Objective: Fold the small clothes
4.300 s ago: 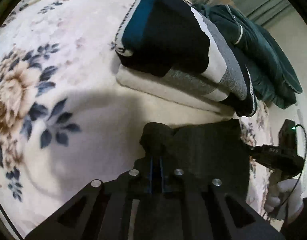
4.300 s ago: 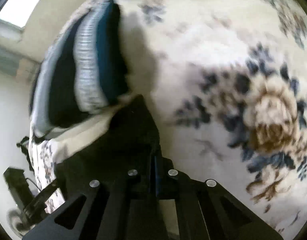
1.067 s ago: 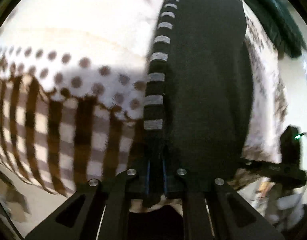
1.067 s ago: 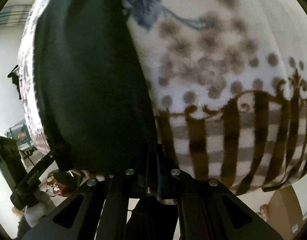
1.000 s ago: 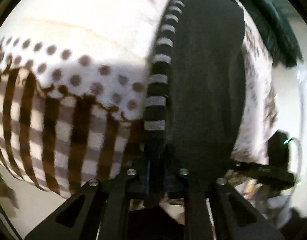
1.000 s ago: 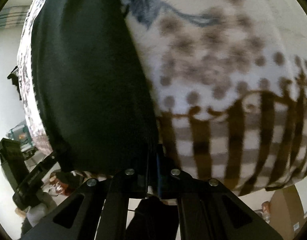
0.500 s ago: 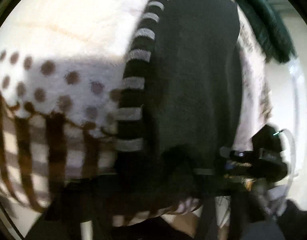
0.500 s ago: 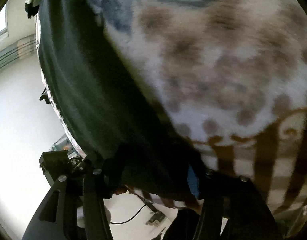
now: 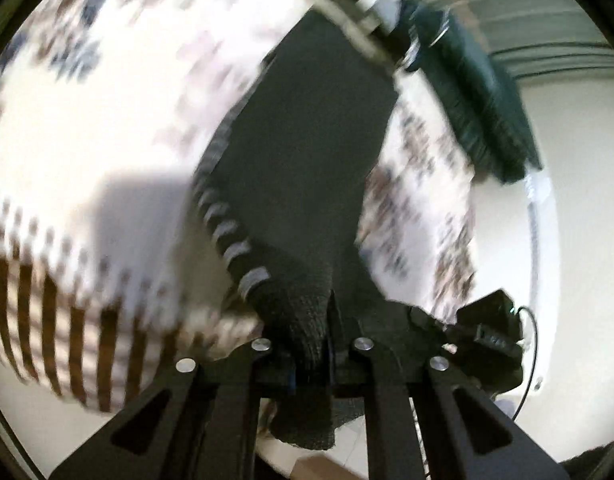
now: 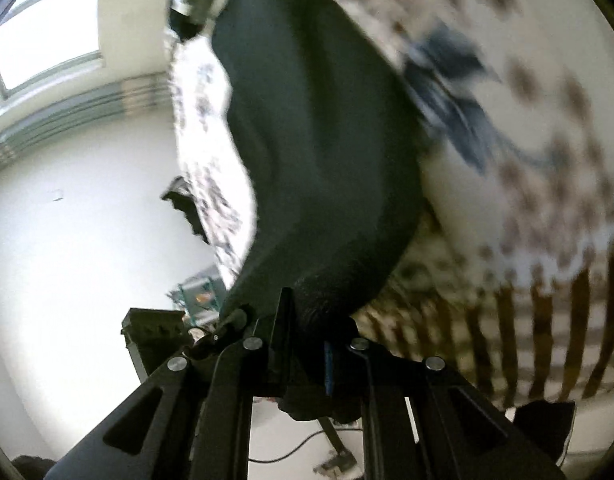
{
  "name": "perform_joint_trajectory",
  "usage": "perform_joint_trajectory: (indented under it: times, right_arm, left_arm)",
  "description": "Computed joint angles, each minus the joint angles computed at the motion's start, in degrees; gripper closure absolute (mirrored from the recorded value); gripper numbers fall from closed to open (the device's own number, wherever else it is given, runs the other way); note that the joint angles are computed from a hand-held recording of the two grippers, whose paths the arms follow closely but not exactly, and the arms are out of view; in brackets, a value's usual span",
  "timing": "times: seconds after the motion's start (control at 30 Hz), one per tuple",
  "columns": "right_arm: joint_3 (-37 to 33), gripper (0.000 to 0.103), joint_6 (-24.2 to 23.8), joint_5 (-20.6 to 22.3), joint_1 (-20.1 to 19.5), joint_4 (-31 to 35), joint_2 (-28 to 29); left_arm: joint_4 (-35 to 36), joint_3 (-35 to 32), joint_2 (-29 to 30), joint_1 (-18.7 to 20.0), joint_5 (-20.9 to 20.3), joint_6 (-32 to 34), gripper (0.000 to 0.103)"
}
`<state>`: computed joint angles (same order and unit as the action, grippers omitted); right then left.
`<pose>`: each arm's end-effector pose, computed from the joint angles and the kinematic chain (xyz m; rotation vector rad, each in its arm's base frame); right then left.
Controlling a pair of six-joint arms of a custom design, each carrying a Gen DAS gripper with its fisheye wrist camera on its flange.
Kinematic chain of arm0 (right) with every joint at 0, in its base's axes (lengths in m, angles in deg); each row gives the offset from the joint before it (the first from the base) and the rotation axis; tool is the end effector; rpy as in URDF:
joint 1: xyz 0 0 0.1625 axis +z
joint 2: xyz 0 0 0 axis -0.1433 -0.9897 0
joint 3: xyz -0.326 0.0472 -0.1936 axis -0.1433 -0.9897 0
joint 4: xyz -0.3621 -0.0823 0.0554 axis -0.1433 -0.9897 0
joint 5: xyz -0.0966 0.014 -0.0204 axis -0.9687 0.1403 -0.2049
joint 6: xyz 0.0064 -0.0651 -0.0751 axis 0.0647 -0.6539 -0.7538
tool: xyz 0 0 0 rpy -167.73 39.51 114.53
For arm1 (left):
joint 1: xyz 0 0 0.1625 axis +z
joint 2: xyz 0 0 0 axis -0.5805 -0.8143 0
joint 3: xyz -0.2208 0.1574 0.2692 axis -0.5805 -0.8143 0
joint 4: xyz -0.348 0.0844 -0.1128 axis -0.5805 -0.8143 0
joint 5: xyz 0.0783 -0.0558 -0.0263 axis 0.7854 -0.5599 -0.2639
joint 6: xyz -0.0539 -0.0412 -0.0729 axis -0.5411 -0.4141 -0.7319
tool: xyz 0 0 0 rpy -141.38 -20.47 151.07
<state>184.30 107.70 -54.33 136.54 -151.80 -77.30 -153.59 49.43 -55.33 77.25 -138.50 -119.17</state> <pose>0.3011 -0.2070 0.0672 0.9514 2.5346 -0.7311 -0.1826 -0.3438 0.3524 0.2942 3.0535 0.0869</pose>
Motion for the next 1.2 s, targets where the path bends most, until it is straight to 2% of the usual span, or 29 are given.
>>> perform_joint_trajectory:
  times: [0.1, 0.2, 0.27, 0.4, 0.43, 0.53, 0.6, 0.67, 0.73, 0.77, 0.8, 0.83, 0.87, 0.9, 0.97, 1.03, 1.1, 1.17, 1.2]
  right_arm:
    - [-1.51, 0.091, -5.12, -0.61, -2.78, 6.86, -8.00]
    - [-5.45, 0.091, -10.47, -1.80, -6.01, 16.07, -14.85]
    - [-9.32, 0.091, -14.61, -1.78, -9.54, 21.85, -18.04]
    - [-16.08, 0.091, -22.55, 0.71, -17.80, 30.90, -21.32]
    - [-17.10, 0.091, -24.76, 2.64, -20.05, 31.96, -21.87]
    - [-22.78, 0.091, -27.95, 5.64, -25.85, 37.00, -21.11]
    - [-26.35, 0.089, -28.30, 7.31, -28.83, 39.65, -20.18]
    - [-29.34, 0.088, -28.33, 7.04, -31.00, 39.89, -18.87]
    - [-30.71, 0.088, -28.46, 7.44, -33.36, 39.42, -18.51]
    - [-31.50, 0.087, -28.37, 7.24, -34.10, 38.59, -18.11]
    - [-32.24, 0.086, -28.66, 7.34, -34.96, 37.50, -17.81]
    - [-32.89, 0.084, -28.70, 6.92, -35.22, 38.18, -17.88]
    - [-33.75, 0.073, -28.88, 5.39, -35.23, 40.39, -18.28]
    - [-34.32, 0.057, -29.55, 4.00, -35.05, 42.41, -18.67]
    - [-35.07, 0.047, -32.75, 0.42, -34.08, 47.99, -19.80]
    - [-34.09, 0.042, -34.55, -2.43, -33.18, 54.99, -21.94]
    - [-32.97, 0.027, -36.12, -2.91, -33.09, 58.11, -22.94]
    - [-31.75, 0.018, -37.62, -4.15, -33.11, 61.48, -23.67]
    - [-31.29, 0.018, -38.28, -5.68, -32.63, 62.31, -23.63]
  left_arm:
    - [-6.64, -3.05, 5.53, 0.31, 1.28, 2.06, 0.095]
    - [-15.15, -6.45, 13.99, 1.11, 2.40, 4.86, 0.095]
    - [-18.82, -11.01, 20.63, 3.23, 2.26, 7.94, 0.095]
    - [-20.59, -21.22, 32.30, 7.27, 2.20, 12.41, 0.095]
    - [-20.43, -24.15, 35.38, 8.50, 1.32, 13.78, 0.095]
    - [-19.26, -32.38, 43.49, 11.28, 0.43, 13.83, 0.092]
    - [-18.38, -37.67, 48.40, 13.31, -1.23, 13.55, 0.090]
    - [-16.92, -43.16, 53.07, 14.91, -2.06, 12.69, 0.078]
    - [-17.67, -46.48, 56.11, 16.12, -3.21, 12.59, 0.060]
    - [-18.11, -48.29, 57.65, 16.70, -3.35, 12.57, 0.043]
    - [-18.08, -49.78, 58.75, 17.11, -3.36, 12.52, 0.041]
    - [-17.81, -51.34, 59.76, 17.54, -3.46, 12.19, 0.041]
    - [-17.01, -52.78, 60.47, 17.89, -3.42, 11.97, 0.041]
    - [-16.79, -52.92, 60.25, 18.06, -3.34, 12.44, 0.041]
    - [-17.21, -50.49, 57.95, 17.84, -2.51, 14.10, 0.041]
    - [-17.36, -46.06, 54.10, 17.14, 0.14, 16.11, 0.040]
    - [-18.09, -37.68, 47.39, 16.31, 3.36, 17.08, 0.040]
    - [-18.55, -29.60, 40.88, 15.58, 6.80, 15.91, 0.040]
    - [-18.44, -26.94, 38.78, 15.36, 7.82, 14.89, 0.040]
